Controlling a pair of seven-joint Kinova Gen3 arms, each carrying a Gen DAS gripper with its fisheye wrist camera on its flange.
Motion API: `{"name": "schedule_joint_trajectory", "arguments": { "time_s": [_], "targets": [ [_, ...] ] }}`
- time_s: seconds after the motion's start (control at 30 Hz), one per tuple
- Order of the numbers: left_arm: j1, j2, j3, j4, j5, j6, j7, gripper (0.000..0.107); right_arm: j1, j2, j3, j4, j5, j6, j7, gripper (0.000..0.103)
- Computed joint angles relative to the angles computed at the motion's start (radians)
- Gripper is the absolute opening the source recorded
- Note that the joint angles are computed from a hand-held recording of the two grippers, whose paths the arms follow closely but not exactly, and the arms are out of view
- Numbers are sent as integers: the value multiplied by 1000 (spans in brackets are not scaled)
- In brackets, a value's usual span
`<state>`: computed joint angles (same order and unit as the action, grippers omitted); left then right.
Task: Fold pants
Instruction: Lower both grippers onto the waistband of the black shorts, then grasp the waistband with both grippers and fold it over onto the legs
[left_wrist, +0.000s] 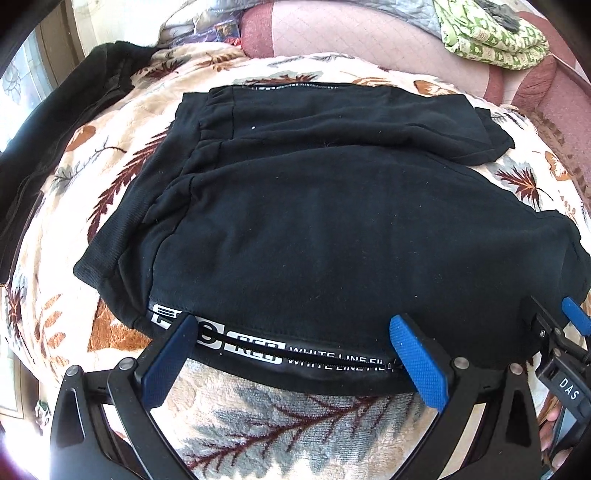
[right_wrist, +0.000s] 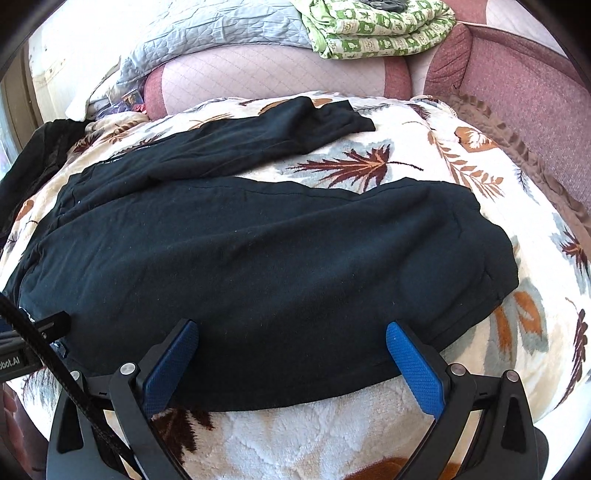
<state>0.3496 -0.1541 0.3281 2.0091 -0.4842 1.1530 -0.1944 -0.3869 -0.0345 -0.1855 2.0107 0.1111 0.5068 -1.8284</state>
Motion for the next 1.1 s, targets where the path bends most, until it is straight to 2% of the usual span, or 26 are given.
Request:
{"name": "schedule_joint_trajectory", "arguments": {
  "time_s": [0.13,0.23,0.33,0.43,0.53,0.6,0.7,0.77,0.9,0.97,1.03,1.1],
  "targets": [
    [3,24,-6,-27,6,29,-9,103,4,2,-5,1,7,-3,4,103],
    [-1,24,-24,-33,26,24,-32,103,8,17,2,-38,-37,59,73,103],
    [-92,-15,51,-11,41,-11,-98,103,10,31,8,-56,-59,75,133,103],
    [-151,-103,51,10,104,-58,-218,103,13,36,11,-67,-74,87,183,103],
    [-94,-197,-59,19,132,-96,-340,103,19,29,16,-115,-65,186,177,99],
    [-86,-234,-108,5,127,-89,-421,103,32,-21,6,-104,-22,193,147,97],
    [-98,-266,-196,-31,122,-81,-543,103,43,-86,31,-113,-26,196,211,97],
    [-102,-261,-281,-64,139,-85,-625,103,62,-81,35,-161,-16,213,238,98],
    [-95,-201,-464,-135,210,-121,-787,103,98,23,25,-329,28,266,244,98],
    [-87,-146,-547,-179,254,-140,-869,103,74,98,50,-421,27,280,267,98],
    [-52,-85,-640,-226,317,-162,-950,103,66,172,38,-514,56,316,264,98],
    [-7,-28,-733,-266,397,-183,-1031,103,25,252,76,-607,53,335,279,98]
  ]
}}
